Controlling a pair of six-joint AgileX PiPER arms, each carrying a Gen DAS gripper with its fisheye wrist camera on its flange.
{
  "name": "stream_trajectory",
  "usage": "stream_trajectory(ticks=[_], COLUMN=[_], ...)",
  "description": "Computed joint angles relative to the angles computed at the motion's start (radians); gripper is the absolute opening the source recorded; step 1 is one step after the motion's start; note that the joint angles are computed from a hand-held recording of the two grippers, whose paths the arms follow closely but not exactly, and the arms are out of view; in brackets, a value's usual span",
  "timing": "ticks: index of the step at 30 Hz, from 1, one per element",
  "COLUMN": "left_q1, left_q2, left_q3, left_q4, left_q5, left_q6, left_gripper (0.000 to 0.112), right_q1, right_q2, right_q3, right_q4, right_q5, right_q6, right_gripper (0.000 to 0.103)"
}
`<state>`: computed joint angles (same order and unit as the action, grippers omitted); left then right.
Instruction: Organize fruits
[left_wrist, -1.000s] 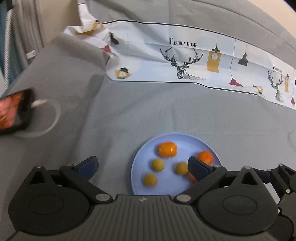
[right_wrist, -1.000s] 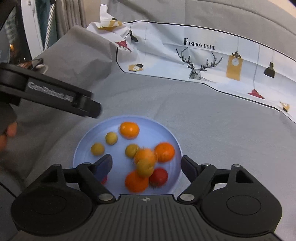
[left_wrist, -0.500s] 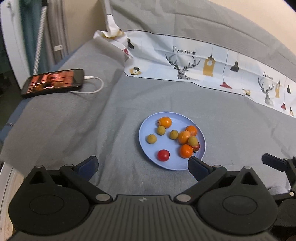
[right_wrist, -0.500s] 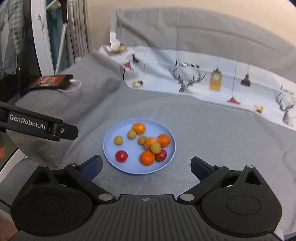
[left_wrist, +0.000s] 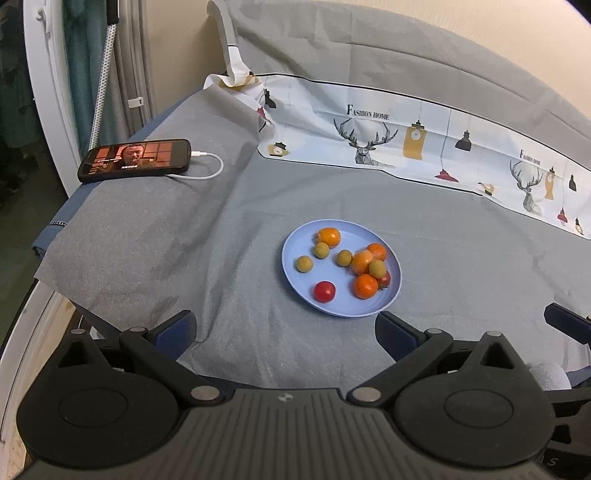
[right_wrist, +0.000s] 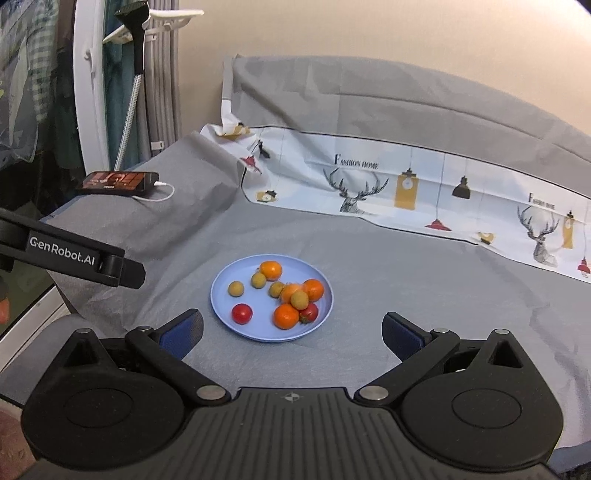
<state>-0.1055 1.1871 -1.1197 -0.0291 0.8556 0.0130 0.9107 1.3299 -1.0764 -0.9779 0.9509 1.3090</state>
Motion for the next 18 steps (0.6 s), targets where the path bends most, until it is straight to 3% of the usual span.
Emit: stream_trajectory(ticks=[18], left_q1=[-0.076], left_q2=[-0.022], left_q3=[-0.014], left_q4=[0.089], left_q5=[0.024], left_q6=[-0.082], left_gripper=[0.103], right_q1=[0.068], right_q2=[-0.034], right_q3=[0.022], right_q4=[-0.058], right_q5=[0.079], right_q6=[0.084], right_gripper=[0.102])
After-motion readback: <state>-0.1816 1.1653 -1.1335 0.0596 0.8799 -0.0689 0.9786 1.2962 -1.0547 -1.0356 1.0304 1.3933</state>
